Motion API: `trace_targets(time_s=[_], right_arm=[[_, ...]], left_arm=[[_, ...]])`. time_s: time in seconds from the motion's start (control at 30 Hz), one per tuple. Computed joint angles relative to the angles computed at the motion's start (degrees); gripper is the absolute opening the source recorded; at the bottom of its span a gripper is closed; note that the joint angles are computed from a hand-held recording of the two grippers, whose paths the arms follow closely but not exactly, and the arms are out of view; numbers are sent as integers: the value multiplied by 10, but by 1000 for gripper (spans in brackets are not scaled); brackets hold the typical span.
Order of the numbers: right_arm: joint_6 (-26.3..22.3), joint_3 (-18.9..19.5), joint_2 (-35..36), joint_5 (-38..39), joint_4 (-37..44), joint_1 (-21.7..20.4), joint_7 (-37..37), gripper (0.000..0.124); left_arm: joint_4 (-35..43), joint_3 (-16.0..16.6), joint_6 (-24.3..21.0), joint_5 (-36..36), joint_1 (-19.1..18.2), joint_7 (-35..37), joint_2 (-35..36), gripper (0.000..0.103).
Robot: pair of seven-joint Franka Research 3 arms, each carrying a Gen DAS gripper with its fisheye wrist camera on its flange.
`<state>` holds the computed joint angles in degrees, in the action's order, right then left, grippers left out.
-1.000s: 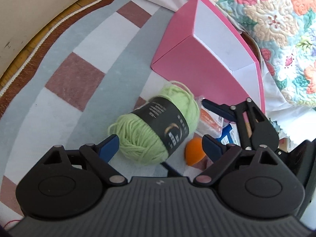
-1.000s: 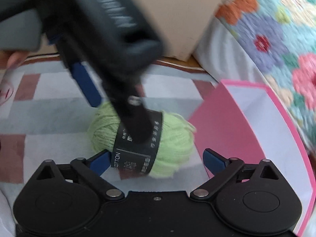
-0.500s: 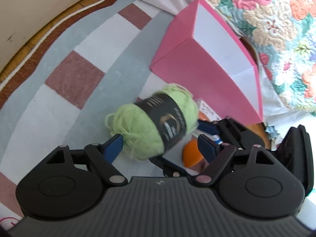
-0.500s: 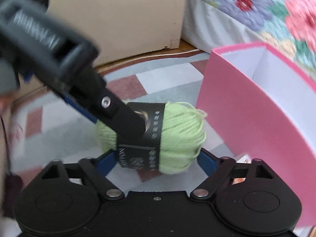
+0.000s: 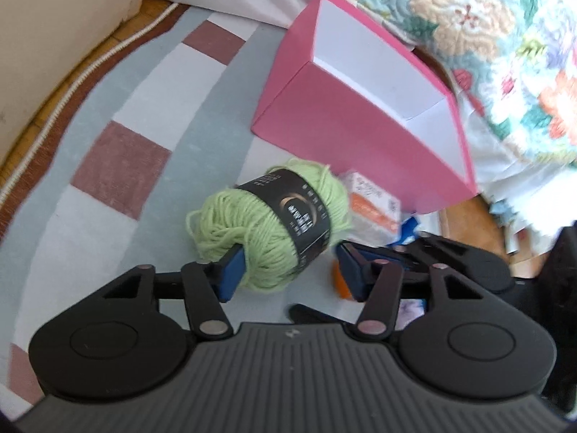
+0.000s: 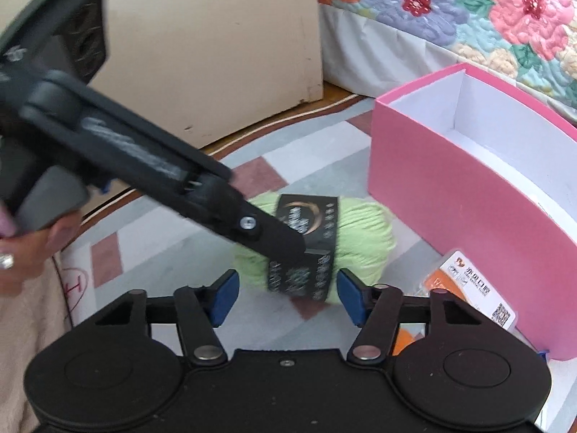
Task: Organize objects
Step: 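Close the left gripper around the green yarn skein's black label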
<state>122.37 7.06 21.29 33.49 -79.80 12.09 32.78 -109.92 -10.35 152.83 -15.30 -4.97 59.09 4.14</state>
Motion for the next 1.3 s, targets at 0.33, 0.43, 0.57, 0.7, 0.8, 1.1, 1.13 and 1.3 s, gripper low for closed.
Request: trace_targets(time_s=[0.33, 0.43, 0.57, 0.7, 0.8, 1.1, 1.13, 1.3], right_arm=[[88, 2, 43, -44, 29, 16, -42, 83], [60, 10, 71, -45, 69, 10, -53, 89], [12, 11, 116, -55, 132, 13, -22, 89], [-28, 16, 154, -50, 189, 14, 23, 89], [-5, 21, 155, -42, 186, 15, 24, 92], [8, 30, 166, -48, 206, 23, -15, 92], [4, 30, 168, -48, 210, 23, -13, 91], [1, 30, 175, -38, 218, 24, 17, 83]], left_arm=[[-17, 8, 0, 47, 4, -69, -8, 54], [-12, 9, 9, 87, 0, -66, -4, 54], [-1, 8, 8, 123, -3, -76, 6, 54], [15, 14, -19, 178, -6, -116, 15, 53], [13, 13, -14, 169, 0, -113, 12, 53], [-16, 17, 51, 90, 21, -86, 3, 58], [-7, 12, 49, 65, 26, -56, 12, 58], [17, 9, 50, 88, 25, -50, 38, 57]])
